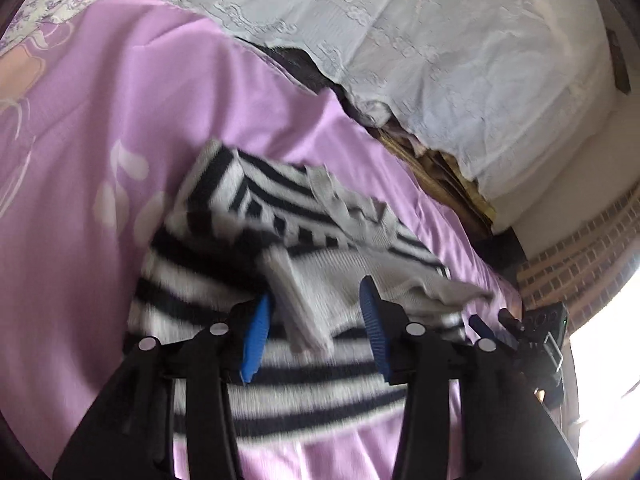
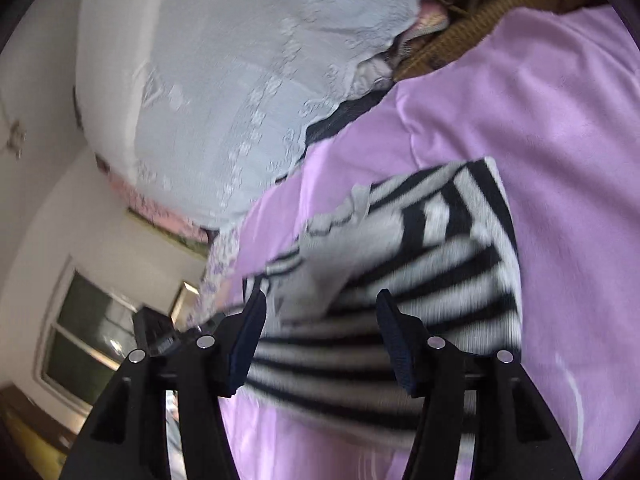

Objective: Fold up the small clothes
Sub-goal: 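Open both grippers and release the folded hem onto the sweater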

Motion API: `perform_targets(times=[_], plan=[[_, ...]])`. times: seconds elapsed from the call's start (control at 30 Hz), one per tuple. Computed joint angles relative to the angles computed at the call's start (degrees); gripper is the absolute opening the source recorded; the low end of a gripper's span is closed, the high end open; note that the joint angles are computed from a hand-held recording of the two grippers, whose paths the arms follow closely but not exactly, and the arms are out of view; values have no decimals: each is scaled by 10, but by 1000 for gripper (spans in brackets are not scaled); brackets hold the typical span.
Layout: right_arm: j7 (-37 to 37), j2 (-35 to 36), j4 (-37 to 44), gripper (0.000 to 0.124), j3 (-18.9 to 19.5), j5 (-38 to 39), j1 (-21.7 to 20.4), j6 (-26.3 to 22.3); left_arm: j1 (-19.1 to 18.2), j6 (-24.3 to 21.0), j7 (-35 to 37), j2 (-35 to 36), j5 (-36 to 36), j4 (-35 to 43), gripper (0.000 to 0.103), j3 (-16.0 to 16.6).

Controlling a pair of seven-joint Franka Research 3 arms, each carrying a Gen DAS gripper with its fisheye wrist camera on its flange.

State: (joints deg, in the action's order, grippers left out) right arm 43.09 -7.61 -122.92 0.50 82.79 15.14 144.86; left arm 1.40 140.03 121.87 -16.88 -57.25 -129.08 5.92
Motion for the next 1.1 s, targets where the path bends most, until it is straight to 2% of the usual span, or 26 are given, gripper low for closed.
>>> perform_targets(times=[0.07,0.17,0.23,0.3,0.33,0.37,0.4,0.5,0.53,0.57,0.6,0.63,0.67,0.7,0.73,0.77,0.83,0.9,0.93,0.97,1.0,1.03,1.07,1.1], plan=[[12,-19,-22,54,13,-59,4,26,1,-21,11,-22,21,-16,42,1],[51,-24,-38,39,29,-157,14,69,-3,-22,27,-49,76,-39,42,-9],[91,-16,-37,31,38,-229,21,103,-6,-9,27,-58,124,-50,42,-16],[130,2,-28,28,44,-300,26,127,-7,26,9,-47,182,-50,42,-32],[156,10,-21,28,48,-340,27,137,-6,38,-14,-30,210,-38,43,-40],[207,29,-3,28,56,-416,24,142,-5,44,-38,-11,239,-22,43,-46],[239,49,18,28,57,-467,23,135,-4,50,-62,9,271,-4,43,-53],[324,122,107,28,51,-556,28,129,12,86,-176,80,386,68,50,-80],[335,145,135,26,51,-544,27,132,11,99,-224,101,414,91,55,-78],[342,164,159,26,53,-516,22,141,26,111,-272,124,415,119,55,-86],[359,178,175,25,56,-478,14,155,25,105,-298,142,376,145,55,-75],[354,185,182,25,66,-424,1,158,28,88,-294,153,304,163,56,-67],[327,186,181,27,80,-366,-13,160,33,79,-294,154,264,166,56,-67],[294,181,172,28,89,-323,-20,166,36,80,-285,148,234,160,57,-68],[280,174,160,28,90,-312,-17,178,37,88,-273,139,228,150,62,-71],[268,166,144,28,88,-309,-12,195,34,110,-265,125,248,131,68,-78],[249,161,136,28,88,-286,-10,200,25,146,-270,109,327,102,72,-90],[234,166,148,28,86,-259,-12,189,9,147,-265,118,372,105,72,-86],[229,167,150,28,84,-249,-12,187,19,151,-307,129,434,111,72,-99],[234,171,152,27,81,-246,-12,188,13,150,-360,140,497,119,73,-93],[246,178,158,27,77,-239,-15,181,27,130,-388,162,523,145,73,-103],[241,188,167,20,79,-205,-26,163,27,111,-388,179,510,165,73,-100],[226,198,175,12,83,-142,-45,140,34,87,-364,204,458,193,73,-97],[213,205,180,0,83,-102,-54,129,42,87,-345,218,421,204,73,-99]])
